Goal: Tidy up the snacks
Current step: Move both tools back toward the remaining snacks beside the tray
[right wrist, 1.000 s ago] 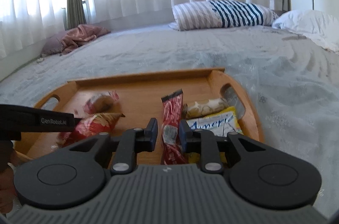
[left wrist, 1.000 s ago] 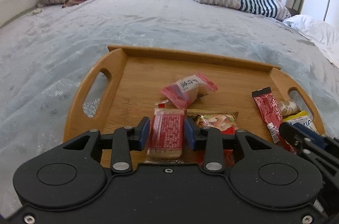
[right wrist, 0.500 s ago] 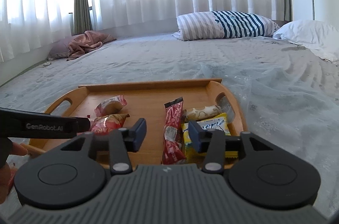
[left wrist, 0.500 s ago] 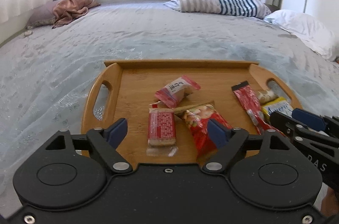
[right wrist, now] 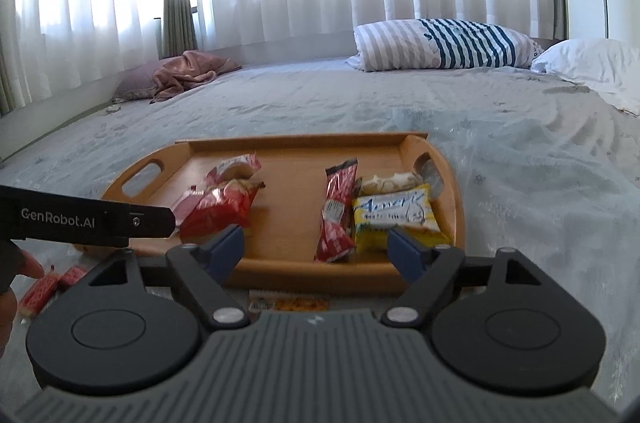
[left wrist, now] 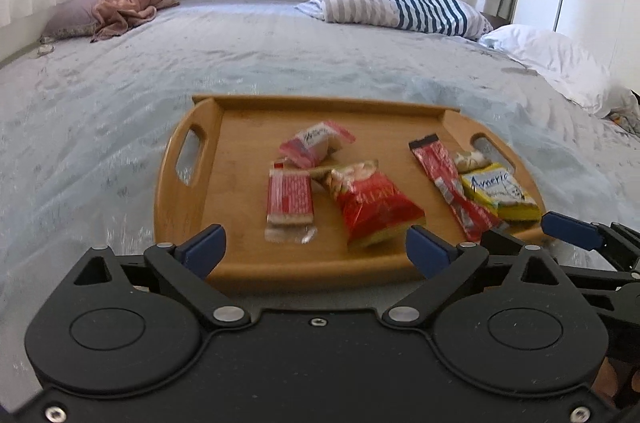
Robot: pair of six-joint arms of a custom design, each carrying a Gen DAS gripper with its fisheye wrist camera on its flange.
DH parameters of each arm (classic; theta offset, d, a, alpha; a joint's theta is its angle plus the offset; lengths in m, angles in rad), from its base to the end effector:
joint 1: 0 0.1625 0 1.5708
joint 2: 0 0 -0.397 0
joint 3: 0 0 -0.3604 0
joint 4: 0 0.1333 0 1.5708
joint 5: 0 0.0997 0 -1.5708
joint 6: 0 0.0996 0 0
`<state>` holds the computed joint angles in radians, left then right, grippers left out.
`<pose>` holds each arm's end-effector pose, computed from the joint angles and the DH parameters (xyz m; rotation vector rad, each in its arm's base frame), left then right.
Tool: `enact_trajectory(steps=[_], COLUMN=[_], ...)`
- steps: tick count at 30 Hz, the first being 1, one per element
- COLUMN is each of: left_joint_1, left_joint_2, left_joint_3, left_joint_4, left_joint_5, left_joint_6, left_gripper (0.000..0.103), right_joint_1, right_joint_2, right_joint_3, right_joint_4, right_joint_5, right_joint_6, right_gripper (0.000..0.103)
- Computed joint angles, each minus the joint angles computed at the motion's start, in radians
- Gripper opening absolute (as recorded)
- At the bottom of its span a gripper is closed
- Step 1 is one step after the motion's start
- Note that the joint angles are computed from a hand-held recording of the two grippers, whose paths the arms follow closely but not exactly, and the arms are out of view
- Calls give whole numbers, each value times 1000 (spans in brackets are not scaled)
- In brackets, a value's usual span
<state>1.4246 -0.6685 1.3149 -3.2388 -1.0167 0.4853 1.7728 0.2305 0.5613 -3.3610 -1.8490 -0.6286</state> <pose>0.0783 -0.7429 0.2323 0.3517 2.2115 -1.1154 0.2591 -0.7372 -0.1527 0.8025 -2.2752 1.2107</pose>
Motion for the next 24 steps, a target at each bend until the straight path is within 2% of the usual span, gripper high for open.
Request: enact_trajectory(steps=[6, 13, 24], left_joint_1=[5, 12, 22], left_joint_2=[-17, -47, -124], left_joint_3=[51, 122, 260], left_joint_4=[-38, -102, -132], left_joint_5=[6, -22, -83], left_joint_6=[23, 69, 94], left_gripper=[97, 99, 101], right_joint_1=[-6, -15, -35], right_joint_2=[-33, -43, -107], right_joint_3=[78, 117, 269], right_joint_4=[-28, -34, -88], right_joint_5=[-5, -7, 64], right_joint_6=[-4, -11, -11], right_gripper=[90, 92, 96])
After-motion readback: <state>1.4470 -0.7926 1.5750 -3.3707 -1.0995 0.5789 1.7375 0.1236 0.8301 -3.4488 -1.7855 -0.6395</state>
